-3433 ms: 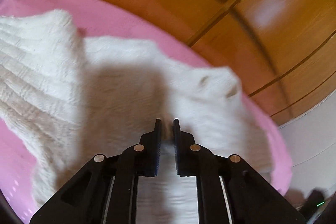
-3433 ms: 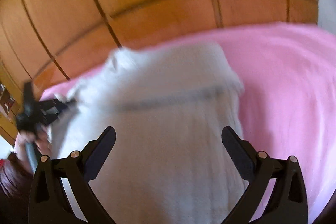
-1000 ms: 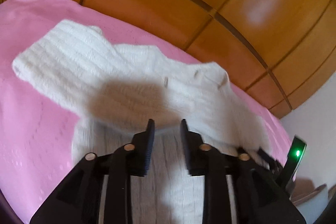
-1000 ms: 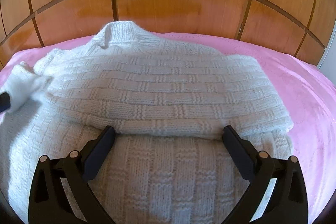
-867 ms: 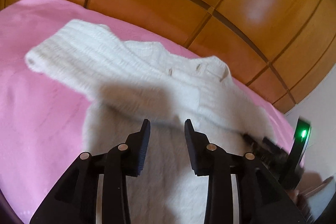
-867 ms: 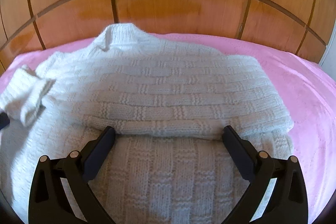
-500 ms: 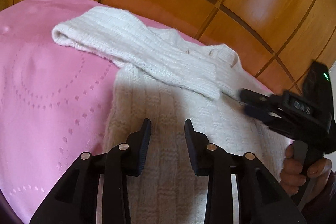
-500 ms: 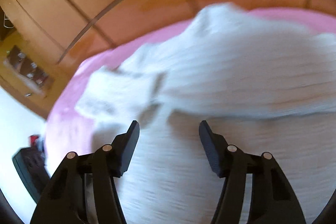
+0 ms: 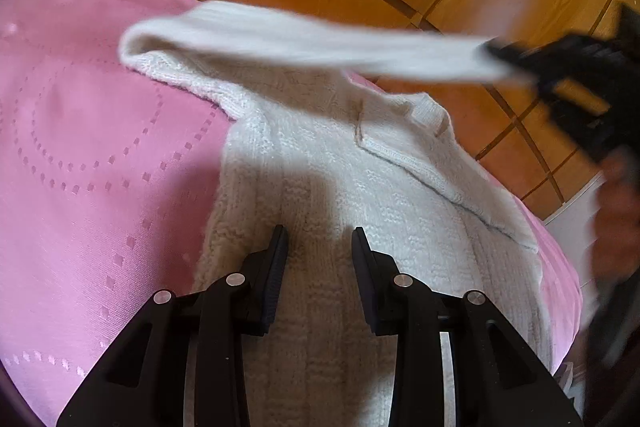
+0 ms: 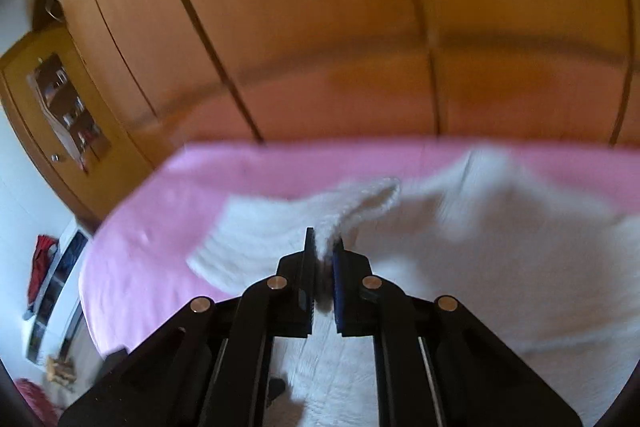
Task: Fold small clothes
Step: 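Grasp the sweater side with the right gripper and fold it toward the center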
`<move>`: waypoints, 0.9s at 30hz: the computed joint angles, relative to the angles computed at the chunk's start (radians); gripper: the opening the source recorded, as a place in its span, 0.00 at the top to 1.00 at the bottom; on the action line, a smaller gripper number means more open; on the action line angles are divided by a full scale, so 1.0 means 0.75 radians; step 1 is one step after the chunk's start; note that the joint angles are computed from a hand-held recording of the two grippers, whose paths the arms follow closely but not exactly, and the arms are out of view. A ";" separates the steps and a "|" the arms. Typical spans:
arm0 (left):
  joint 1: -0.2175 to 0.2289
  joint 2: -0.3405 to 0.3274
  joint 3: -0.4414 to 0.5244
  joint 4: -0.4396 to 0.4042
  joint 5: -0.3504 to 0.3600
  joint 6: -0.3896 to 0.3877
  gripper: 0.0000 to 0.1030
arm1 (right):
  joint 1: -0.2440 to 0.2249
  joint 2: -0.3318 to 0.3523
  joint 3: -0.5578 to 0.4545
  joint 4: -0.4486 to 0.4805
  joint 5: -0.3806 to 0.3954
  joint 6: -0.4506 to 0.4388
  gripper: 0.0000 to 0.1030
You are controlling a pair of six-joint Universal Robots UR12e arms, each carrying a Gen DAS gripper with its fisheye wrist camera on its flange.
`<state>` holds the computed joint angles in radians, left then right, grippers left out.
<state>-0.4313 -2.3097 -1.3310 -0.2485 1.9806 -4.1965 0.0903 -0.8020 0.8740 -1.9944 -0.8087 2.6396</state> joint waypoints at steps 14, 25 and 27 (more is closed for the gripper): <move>-0.008 -0.007 0.043 -0.093 0.028 0.005 0.69 | -0.129 0.130 -0.120 -0.176 -0.328 0.275 0.94; 0.019 0.023 0.049 -0.169 -0.075 -0.016 0.69 | -0.170 0.227 -0.173 -0.091 -0.492 0.424 0.94; 0.043 0.044 0.012 -0.080 -0.150 -0.057 0.51 | -0.174 0.230 -0.177 -0.084 -0.480 0.414 0.94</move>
<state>-0.3992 -2.2767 -1.3218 -0.3089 1.8678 -4.2396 -0.0399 -0.6298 0.7413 -2.0575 -1.1684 2.9502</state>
